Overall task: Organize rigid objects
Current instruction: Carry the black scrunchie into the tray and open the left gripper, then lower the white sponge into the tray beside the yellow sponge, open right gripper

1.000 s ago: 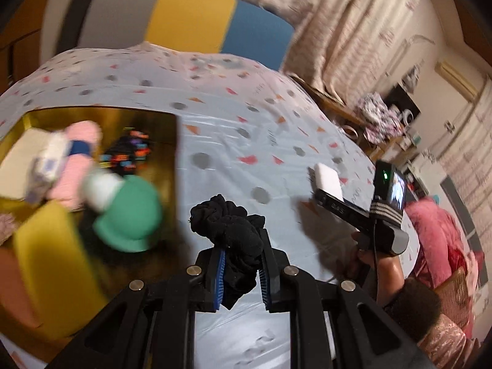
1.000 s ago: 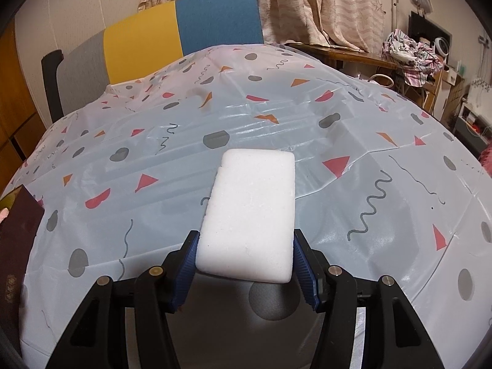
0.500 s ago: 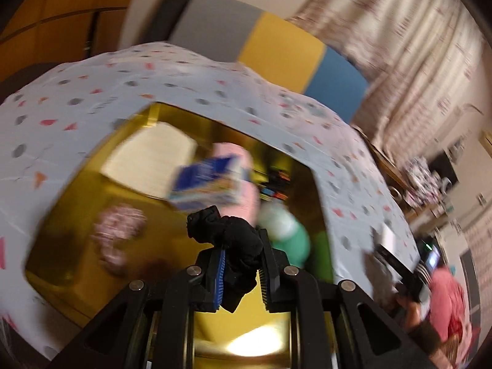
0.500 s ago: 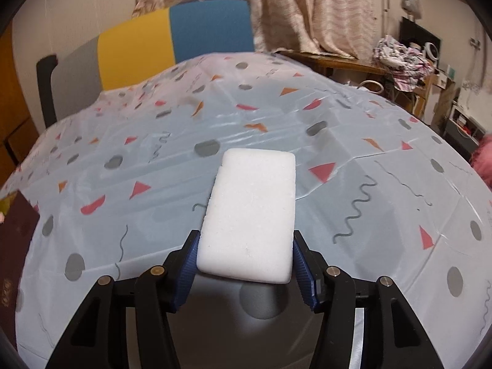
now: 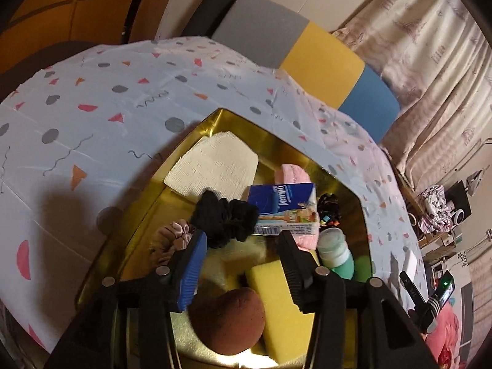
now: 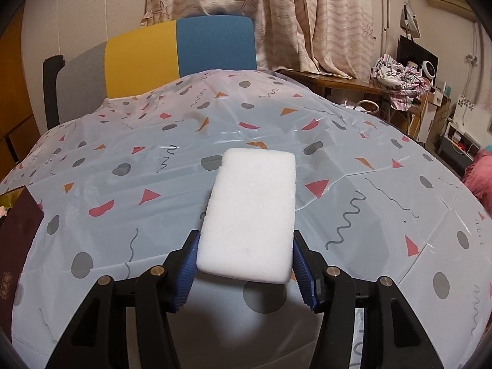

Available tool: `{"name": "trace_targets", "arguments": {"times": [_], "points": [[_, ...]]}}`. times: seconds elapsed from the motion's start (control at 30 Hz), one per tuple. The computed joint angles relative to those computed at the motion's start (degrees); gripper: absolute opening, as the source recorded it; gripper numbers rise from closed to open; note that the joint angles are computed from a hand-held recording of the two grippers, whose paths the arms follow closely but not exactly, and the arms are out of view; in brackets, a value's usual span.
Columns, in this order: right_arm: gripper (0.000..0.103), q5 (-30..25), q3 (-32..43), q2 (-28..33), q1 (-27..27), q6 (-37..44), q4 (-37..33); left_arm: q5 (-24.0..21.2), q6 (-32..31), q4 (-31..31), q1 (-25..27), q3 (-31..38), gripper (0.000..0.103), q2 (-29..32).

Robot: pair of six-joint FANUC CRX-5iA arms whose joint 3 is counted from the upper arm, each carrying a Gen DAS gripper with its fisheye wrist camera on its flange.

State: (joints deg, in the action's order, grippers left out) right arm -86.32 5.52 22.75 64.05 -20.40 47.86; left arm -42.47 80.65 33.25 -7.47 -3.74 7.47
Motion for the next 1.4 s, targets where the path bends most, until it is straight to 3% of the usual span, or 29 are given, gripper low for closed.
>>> {"name": "trace_targets", "arguments": {"times": [0.2, 0.43, 0.93, 1.2, 1.4], "points": [[0.057, 0.7, -0.4, -0.6, 1.0, -1.1, 0.1, 3.2, -6.5, 3.3, -0.7, -5.4, 0.049, -4.4], [0.057, 2.0, 2.6, 0.5, 3.1, 1.3, 0.7, 2.7, -12.7, 6.6, -2.3, -8.5, 0.049, -6.7], [0.057, 3.4, 22.2, 10.5, 6.4, 12.7, 1.3, 0.6, -13.9, 6.6, -3.3, -9.8, 0.049, -7.8], [0.058, 6.7, 32.1, 15.4, 7.4, 17.5, 1.3, 1.7, -10.7, 1.2, -3.6, -8.7, 0.049, -9.3], [0.058, 8.1, 41.4, 20.8, 7.7, 22.9, -1.2, -0.4, 0.6, -12.3, -4.0, -3.8, 0.049, -9.3]]}}
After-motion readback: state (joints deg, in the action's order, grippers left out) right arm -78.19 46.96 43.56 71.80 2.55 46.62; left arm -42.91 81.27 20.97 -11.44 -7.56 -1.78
